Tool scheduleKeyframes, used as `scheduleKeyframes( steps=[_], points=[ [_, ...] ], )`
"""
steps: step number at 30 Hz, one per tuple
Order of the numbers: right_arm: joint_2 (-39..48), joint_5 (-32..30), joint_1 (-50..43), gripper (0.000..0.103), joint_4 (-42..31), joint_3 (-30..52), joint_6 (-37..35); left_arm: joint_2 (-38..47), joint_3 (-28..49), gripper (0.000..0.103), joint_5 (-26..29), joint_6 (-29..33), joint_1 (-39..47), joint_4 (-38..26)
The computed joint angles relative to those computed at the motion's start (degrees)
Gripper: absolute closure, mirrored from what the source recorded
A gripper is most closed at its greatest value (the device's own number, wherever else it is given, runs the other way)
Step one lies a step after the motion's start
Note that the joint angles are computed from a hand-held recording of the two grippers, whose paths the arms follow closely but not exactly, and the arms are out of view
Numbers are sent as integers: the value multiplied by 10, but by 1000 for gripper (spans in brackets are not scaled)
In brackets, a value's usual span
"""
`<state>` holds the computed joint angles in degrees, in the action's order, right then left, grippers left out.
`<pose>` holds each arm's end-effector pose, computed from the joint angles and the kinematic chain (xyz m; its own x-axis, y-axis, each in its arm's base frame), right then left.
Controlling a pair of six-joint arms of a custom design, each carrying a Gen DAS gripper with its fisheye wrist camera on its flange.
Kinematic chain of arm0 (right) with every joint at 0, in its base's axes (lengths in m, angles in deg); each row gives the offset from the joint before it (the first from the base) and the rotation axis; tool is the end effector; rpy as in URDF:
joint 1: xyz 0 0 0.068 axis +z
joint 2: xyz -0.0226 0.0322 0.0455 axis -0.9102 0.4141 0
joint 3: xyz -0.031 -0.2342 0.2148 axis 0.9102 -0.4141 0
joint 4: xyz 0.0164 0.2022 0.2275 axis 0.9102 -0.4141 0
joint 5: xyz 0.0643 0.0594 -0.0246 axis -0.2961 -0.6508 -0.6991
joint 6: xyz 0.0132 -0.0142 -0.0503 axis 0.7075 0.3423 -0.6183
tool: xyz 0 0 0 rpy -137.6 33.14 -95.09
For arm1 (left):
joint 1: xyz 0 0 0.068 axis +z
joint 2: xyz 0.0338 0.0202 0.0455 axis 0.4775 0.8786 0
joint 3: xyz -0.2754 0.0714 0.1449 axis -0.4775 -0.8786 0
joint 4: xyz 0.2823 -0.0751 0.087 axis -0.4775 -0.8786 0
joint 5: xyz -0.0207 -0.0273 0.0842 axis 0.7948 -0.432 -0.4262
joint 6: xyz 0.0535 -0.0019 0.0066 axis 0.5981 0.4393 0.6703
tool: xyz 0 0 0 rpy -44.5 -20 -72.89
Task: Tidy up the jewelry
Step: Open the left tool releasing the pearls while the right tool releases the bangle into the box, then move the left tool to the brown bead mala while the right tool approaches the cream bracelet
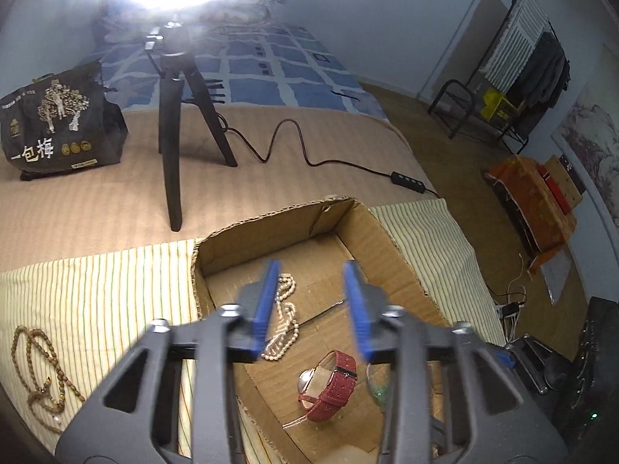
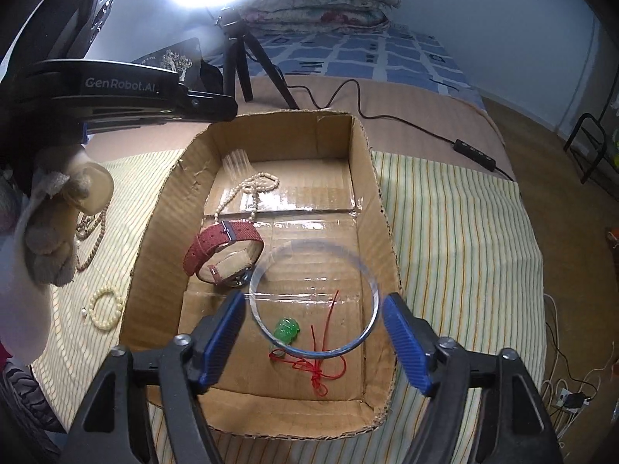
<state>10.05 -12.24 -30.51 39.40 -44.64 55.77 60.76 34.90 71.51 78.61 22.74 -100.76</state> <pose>0.1563 0.0962 0.2459 -0.8267 0.1205 -0.5497 0.0927 0.9926 0.0781 0.3510 -0.0530 0.2871 -0.7544 0.3197 -0.5733 0.5488 0.7863 -0.2837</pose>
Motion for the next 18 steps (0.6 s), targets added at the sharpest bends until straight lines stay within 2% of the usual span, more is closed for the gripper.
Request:
scheduleKeyframes(
  steps=[2, 12, 18],
  points=[
    [-4, 18, 12, 14, -5, 5, 8, -2, 0, 65, -1, 2, 3, -3],
    [-12, 53, 56, 13, -31, 30, 44, -34, -5, 65, 3, 40, 40, -29],
    [-10, 88, 110, 10, -52, 54, 87, -54, 8, 65, 22, 95, 101, -65]
  ],
)
